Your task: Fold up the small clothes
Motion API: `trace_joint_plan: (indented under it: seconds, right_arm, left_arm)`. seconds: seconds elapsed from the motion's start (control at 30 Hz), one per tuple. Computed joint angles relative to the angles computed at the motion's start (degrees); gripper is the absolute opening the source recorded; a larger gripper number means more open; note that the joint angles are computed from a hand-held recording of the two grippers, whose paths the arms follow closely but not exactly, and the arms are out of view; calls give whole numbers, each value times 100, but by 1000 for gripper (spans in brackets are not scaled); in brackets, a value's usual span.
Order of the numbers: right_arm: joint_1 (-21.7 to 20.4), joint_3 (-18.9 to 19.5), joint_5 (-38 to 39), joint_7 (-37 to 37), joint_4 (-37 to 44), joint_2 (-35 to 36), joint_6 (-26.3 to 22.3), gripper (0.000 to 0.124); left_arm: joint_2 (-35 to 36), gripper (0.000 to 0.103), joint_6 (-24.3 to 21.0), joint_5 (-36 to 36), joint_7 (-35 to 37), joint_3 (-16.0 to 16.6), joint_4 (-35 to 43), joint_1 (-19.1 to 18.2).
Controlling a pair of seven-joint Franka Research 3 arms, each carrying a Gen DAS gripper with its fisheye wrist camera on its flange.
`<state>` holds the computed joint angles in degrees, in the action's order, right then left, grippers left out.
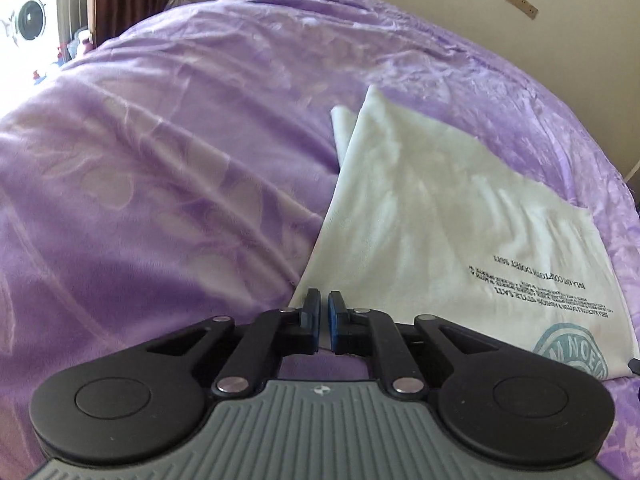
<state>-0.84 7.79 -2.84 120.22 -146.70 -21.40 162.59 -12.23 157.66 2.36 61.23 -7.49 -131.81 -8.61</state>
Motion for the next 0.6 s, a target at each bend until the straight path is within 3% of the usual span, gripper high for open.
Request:
trace_joint_plan:
  seconds: [0.37,0.6]
  right_arm:
    - [-114,156,-569,180,134,154,-335,0]
    - [-51,115,-740,244,144,120,-348,0]
  left_arm:
    - [34,10,-683,1276,-498,-349,218,154]
    - [-54,11,-650,1706,-671,-379,203,108]
